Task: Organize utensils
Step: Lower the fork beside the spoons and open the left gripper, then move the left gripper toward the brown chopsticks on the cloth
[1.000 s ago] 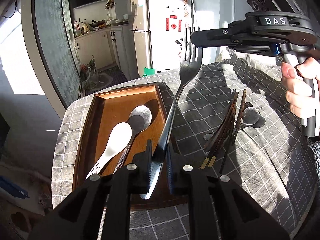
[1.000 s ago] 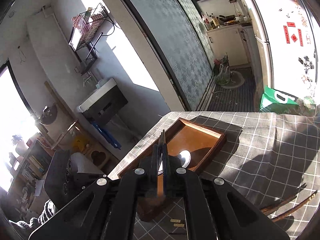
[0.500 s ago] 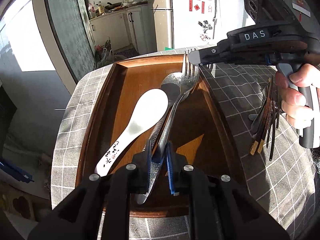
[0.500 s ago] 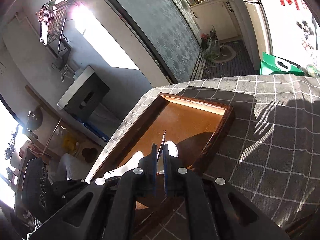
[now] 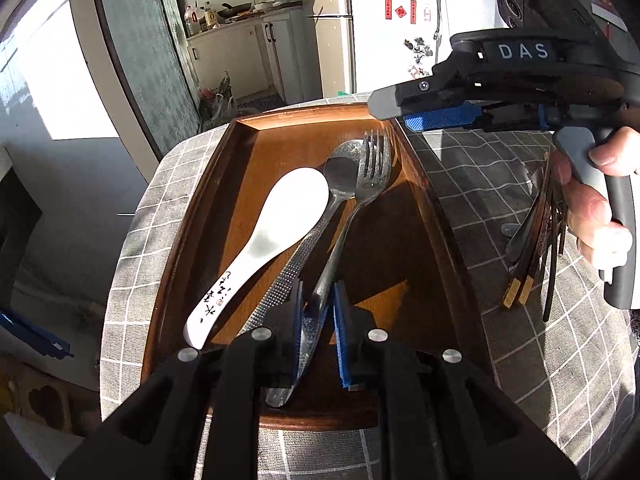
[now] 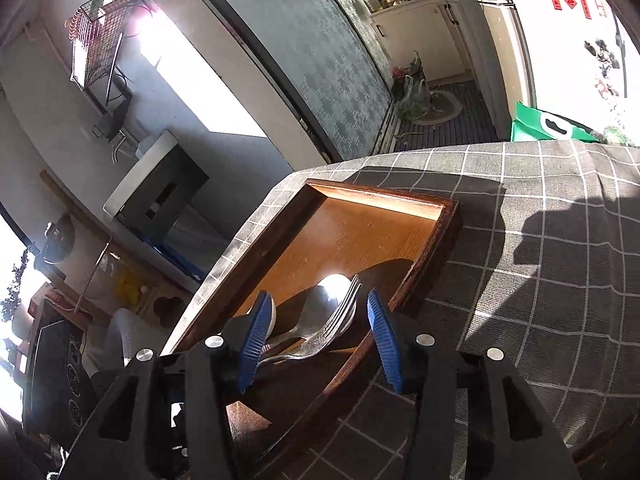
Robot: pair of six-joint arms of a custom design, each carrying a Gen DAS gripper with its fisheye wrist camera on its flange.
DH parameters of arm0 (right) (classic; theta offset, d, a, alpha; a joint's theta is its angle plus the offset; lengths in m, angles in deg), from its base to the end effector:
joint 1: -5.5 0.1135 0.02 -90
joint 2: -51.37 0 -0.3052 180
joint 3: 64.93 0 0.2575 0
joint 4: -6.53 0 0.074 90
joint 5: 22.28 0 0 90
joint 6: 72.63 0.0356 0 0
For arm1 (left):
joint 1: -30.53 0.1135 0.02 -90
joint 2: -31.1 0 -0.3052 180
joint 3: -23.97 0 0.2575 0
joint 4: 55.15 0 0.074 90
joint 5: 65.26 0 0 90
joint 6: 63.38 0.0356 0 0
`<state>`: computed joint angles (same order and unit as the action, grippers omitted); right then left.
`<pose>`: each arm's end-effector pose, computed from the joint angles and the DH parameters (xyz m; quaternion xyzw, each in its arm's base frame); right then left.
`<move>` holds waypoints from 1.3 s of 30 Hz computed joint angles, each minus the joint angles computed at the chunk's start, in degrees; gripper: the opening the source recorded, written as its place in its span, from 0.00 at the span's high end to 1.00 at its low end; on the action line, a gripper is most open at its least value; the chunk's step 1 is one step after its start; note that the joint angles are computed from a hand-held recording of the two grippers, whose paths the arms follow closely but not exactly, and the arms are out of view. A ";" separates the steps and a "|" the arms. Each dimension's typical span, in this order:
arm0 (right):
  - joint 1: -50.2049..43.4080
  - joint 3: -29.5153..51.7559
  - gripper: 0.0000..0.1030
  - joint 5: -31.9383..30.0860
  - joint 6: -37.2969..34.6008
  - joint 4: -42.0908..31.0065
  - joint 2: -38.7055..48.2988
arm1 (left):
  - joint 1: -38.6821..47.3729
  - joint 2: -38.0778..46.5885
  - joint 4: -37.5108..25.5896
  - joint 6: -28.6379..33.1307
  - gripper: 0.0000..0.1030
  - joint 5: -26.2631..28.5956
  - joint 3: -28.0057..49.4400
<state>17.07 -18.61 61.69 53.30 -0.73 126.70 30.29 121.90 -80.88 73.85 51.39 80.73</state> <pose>0.2502 0.0550 0.2192 0.1647 0.8758 0.2247 0.3942 0.2908 -0.0172 0.1831 0.4331 0.8358 -0.1029 0.3214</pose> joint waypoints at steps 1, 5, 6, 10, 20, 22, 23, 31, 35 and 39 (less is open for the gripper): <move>0.07 -0.15 0.34 1.04 -0.25 -1.91 -2.28 | 0.04 0.00 0.14 -0.22 0.83 -0.07 -0.05; -2.25 -1.51 0.32 1.70 -2.46 -11.53 -14.61 | -0.15 -0.81 0.28 -1.13 0.80 -0.77 -0.45; -3.32 -1.69 0.32 1.63 -3.29 -14.70 -18.04 | -0.11 -1.51 0.26 -1.48 0.68 -0.89 -0.79; -10.15 -1.60 0.30 -1.10 -8.25 -28.54 -30.50 | 0.56 -5.43 0.46 -3.73 0.46 0.18 -1.89; -37.49 -6.56 0.30 -16.23 -23.51 -49.72 -46.59 | -6.91 -17.54 -6.34 -0.57 0.36 8.00 -9.17; -44.37 -7.07 0.30 -20.87 -27.78 -51.83 -46.97 | -10.88 -19.25 -5.34 -0.35 0.36 7.05 -11.69; -48.24 -7.16 0.30 -23.34 -30.27 -52.95 -46.89 | -12.76 -19.77 -4.71 -0.36 0.36 6.44 -12.70; -56.92 -9.67 0.30 -31.02 -35.80 -53.03 -46.27 | -20.93 -11.99 2.84 -4.61 0.45 -0.16 -12.41; -55.13 -11.25 0.30 -30.00 -34.98 -49.87 -44.29 | -20.48 -7.81 0.41 -4.95 0.58 -0.37 -8.70; -55.36 -11.71 0.30 -30.43 -34.60 -47.42 -42.15 | -19.86 -6.95 -3.94 -2.35 0.71 0.32 -7.14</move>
<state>-38.29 -30.32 31.26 18.70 -48.15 84.55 10.43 114.96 -84.82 71.50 51.71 73.60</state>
